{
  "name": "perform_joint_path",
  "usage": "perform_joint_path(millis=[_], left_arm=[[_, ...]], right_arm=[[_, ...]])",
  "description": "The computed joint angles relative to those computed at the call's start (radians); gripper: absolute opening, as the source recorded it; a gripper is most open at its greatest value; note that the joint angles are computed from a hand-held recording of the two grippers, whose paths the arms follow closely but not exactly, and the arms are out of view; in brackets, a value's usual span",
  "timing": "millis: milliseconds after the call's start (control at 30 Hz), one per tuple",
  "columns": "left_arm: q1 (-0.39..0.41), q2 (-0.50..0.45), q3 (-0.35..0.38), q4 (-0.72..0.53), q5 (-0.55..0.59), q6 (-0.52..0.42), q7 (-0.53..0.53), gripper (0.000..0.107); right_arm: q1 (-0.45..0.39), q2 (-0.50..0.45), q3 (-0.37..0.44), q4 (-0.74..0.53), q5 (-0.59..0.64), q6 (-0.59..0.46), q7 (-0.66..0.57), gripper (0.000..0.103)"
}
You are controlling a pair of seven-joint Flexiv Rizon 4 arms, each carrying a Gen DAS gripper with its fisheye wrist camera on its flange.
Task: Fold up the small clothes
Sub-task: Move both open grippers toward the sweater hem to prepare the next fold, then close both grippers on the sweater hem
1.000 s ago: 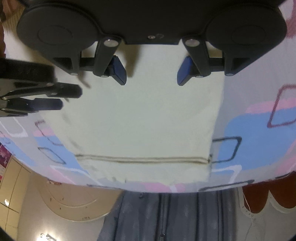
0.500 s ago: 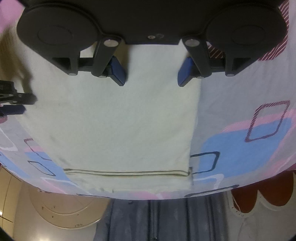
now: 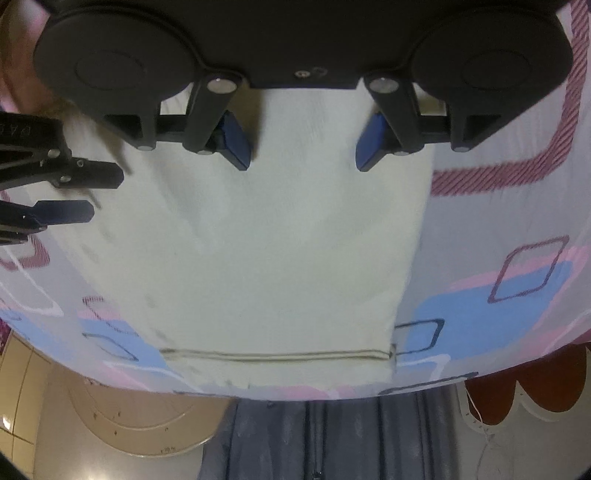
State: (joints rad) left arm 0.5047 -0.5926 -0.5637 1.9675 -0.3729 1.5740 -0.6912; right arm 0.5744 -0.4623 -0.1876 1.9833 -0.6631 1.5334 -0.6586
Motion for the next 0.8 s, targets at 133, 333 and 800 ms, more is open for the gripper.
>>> perform_joint_path(millis=[133,333,800], left_arm=[[0.009,0.012,0.009,0.026,0.009,0.021,-0.019,0.066],[0.001,0.026,0.035,0.032,0.019,0.023,-0.051,0.067],[-0.035,0.06,0.095,0.033,-0.009,0.016,-0.116,0.065]], right_arm=[[-0.009,0.011,0.013,0.034,0.001,-0.019,-0.004,0.048],[0.021,0.064,-0.075,0.115,-0.084,-0.004,0.067,0.049],[-0.068,0.148,-0.088,0.197,-0.335,0.009,0.301,0.049]])
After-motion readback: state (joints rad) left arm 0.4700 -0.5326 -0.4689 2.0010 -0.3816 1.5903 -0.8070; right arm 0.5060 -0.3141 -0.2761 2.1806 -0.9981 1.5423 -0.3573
